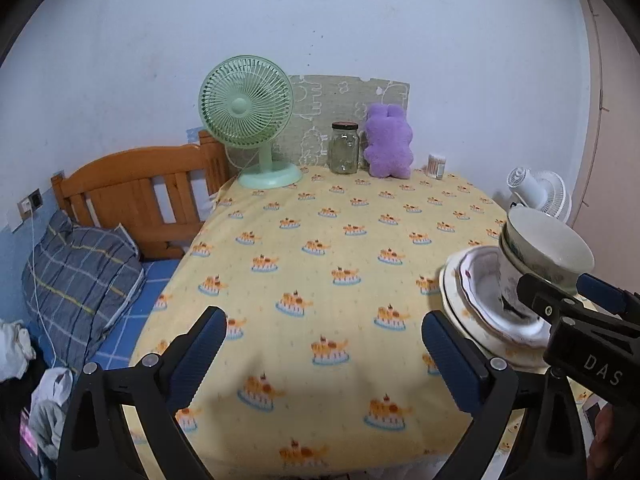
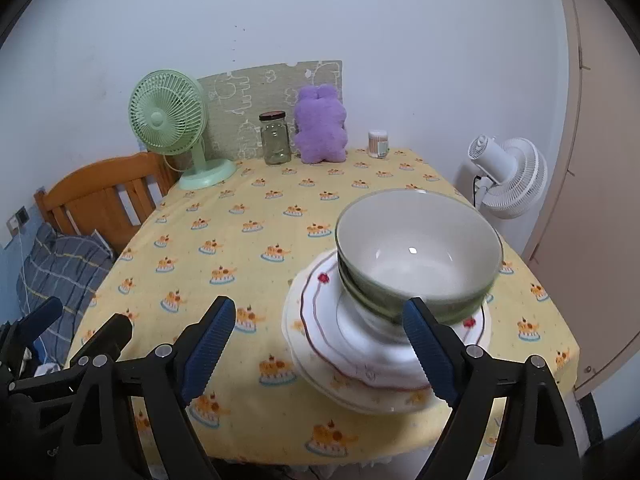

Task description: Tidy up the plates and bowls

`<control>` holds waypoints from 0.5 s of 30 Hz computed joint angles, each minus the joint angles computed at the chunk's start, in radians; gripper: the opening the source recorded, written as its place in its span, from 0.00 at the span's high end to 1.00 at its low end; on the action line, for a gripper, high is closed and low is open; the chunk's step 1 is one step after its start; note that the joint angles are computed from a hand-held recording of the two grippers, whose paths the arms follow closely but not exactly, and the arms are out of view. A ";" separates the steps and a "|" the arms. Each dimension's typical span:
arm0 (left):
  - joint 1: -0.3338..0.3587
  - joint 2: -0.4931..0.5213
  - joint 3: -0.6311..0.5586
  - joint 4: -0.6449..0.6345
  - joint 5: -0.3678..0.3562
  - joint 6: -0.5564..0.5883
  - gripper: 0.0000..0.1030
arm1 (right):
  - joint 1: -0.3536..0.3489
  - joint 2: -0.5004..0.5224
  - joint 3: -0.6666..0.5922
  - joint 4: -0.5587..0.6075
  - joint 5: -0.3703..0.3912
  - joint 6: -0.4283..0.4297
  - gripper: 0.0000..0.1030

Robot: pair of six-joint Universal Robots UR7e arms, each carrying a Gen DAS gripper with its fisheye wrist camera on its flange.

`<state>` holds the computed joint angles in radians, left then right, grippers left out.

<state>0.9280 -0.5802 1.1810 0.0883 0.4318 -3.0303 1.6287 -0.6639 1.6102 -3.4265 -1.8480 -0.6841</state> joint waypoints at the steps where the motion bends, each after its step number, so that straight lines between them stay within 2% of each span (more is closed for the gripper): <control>1: -0.005 -0.007 0.021 -0.023 -0.002 0.008 0.04 | -0.005 -0.006 0.017 -0.015 0.006 0.000 0.15; 4: -0.017 -0.024 0.065 -0.083 -0.006 0.035 0.01 | -0.016 -0.019 0.054 -0.049 0.022 -0.009 0.15; 15: -0.034 -0.045 0.124 -0.126 -0.016 0.005 0.00 | -0.029 -0.052 0.119 -0.103 0.053 -0.030 0.14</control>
<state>0.8935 -0.6250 1.3046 -0.0377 0.4158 -3.0258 1.5994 -0.7156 1.7297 -3.5296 -1.7952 -0.7138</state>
